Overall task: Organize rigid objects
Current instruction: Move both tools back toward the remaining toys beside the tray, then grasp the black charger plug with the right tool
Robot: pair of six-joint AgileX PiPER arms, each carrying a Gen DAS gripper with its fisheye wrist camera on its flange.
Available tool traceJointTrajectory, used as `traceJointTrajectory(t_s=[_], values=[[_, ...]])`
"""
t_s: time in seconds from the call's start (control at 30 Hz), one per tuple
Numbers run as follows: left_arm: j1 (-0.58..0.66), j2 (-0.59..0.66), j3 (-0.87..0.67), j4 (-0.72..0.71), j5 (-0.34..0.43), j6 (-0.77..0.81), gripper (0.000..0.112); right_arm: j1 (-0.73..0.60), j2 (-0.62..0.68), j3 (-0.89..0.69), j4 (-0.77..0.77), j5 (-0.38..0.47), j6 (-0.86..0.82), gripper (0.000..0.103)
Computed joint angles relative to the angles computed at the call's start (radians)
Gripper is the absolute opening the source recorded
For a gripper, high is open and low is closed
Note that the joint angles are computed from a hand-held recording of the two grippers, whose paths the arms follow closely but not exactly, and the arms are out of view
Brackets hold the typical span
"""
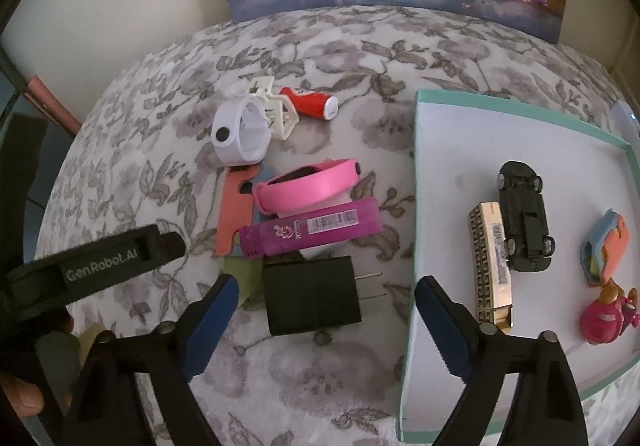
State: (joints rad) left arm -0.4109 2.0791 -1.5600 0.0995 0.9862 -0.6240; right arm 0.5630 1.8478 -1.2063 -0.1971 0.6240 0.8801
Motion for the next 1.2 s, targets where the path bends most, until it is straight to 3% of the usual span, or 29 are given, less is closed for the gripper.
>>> traceJointTrajectory(t_s=[0.2,0.47,0.9,1.2], values=[[0.000,0.004,0.009,-0.010,-0.016,0.001,0.094,-0.025,-0.046,0.037,0.023,-0.044,-0.003,0.074],[0.019,-0.008,0.015,-0.033,-0.018,0.021,0.094,-0.012,-0.018,0.009,0.069,-0.038,-0.072,0.070],[0.038,-0.007,0.034,-0.059,-0.041,0.036,0.095,0.020,0.065,-0.047,0.013,0.023,-0.055,0.068],[0.043,-0.008,0.040,-0.068,-0.048,0.042,0.094,0.035,0.076,-0.055,-0.041,0.041,-0.018,0.058]])
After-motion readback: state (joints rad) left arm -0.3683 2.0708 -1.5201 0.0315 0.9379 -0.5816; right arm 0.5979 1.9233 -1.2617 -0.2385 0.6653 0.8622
